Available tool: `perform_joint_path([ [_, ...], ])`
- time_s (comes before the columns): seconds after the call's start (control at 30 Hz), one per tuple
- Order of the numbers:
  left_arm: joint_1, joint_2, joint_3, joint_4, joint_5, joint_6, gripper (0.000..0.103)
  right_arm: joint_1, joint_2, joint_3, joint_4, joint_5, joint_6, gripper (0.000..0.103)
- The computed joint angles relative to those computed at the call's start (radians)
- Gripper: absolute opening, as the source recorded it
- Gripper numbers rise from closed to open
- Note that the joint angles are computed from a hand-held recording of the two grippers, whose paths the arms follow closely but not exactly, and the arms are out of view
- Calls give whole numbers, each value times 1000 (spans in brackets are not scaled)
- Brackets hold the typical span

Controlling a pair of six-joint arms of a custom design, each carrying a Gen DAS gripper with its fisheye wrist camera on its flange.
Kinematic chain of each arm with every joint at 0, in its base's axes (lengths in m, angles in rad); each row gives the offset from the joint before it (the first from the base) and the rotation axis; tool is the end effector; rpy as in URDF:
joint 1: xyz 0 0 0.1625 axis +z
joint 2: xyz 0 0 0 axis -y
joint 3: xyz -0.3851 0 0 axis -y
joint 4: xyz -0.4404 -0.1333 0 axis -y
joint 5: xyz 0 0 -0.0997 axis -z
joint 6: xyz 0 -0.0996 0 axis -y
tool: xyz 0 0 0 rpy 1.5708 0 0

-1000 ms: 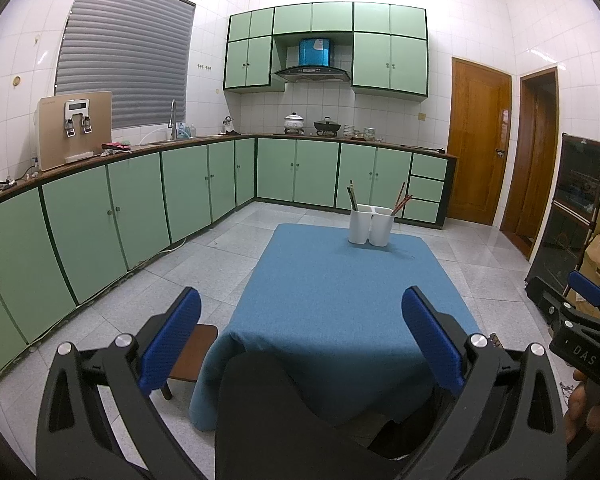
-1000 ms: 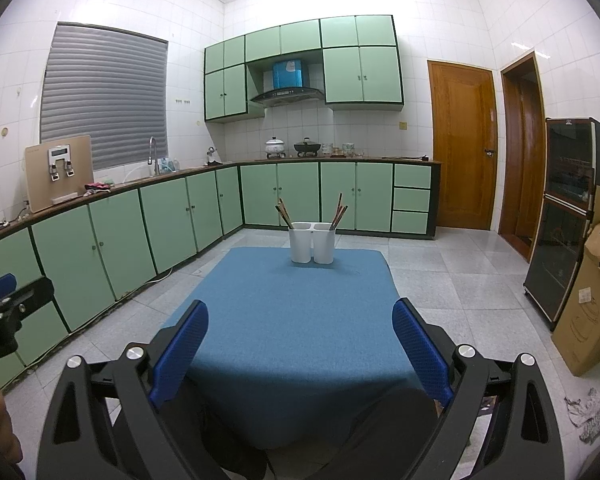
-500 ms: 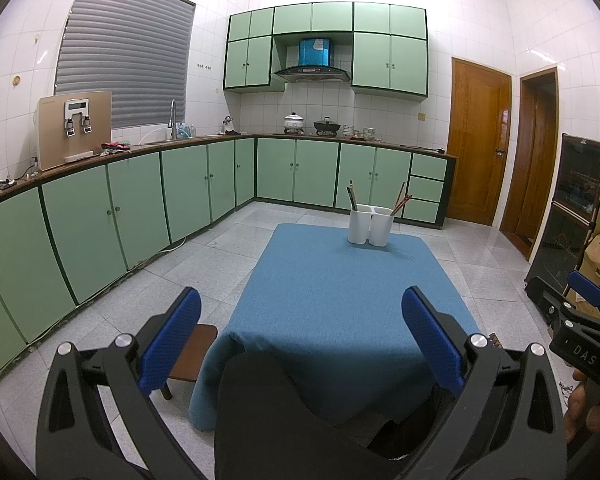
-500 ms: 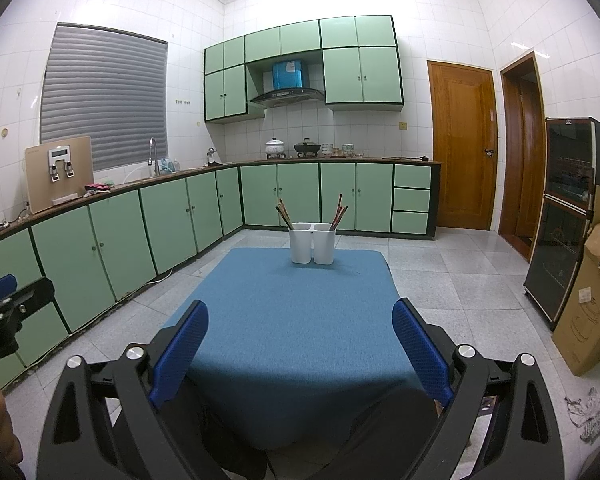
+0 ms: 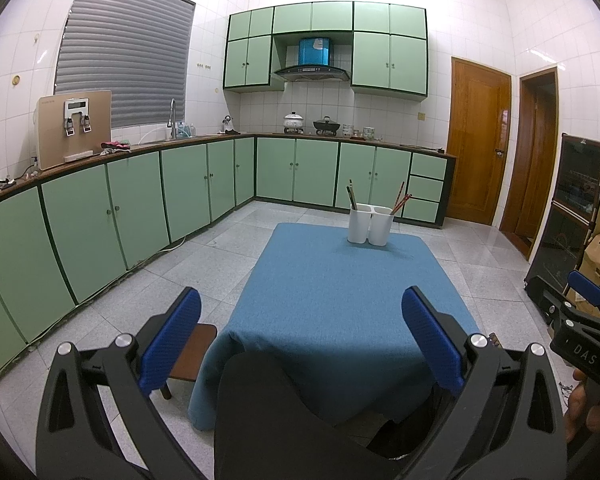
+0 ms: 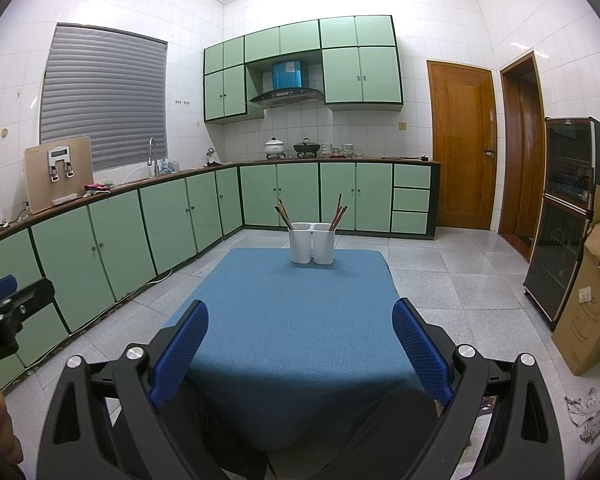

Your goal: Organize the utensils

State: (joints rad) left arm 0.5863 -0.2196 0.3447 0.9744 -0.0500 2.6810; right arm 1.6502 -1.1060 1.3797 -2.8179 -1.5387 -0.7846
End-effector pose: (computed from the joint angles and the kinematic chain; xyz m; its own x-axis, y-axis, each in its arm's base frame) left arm -0.4724 -0.5932 0.1506 -0.6435 -0.4812 -0.5953 0.5092 0.3116 -0.8023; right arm 0.1944 -0.7219 0.4141 -0.6721 -0.4710 0.5714 -0.7340 0.3221 -0.5979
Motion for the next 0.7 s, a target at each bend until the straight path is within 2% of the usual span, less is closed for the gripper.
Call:
perform_joint_path([
  [0.53, 1, -2, 3, -2, 5, -3, 97, 0, -1, 1, 0, 0, 0, 91],
  [0.67, 3, 35, -54, 32, 5, -18, 97, 1, -2, 2, 0, 0, 1, 91],
  [0.7, 4, 62, -94, 81, 5, -58, 97, 0, -1, 2, -1, 1, 0, 91],
])
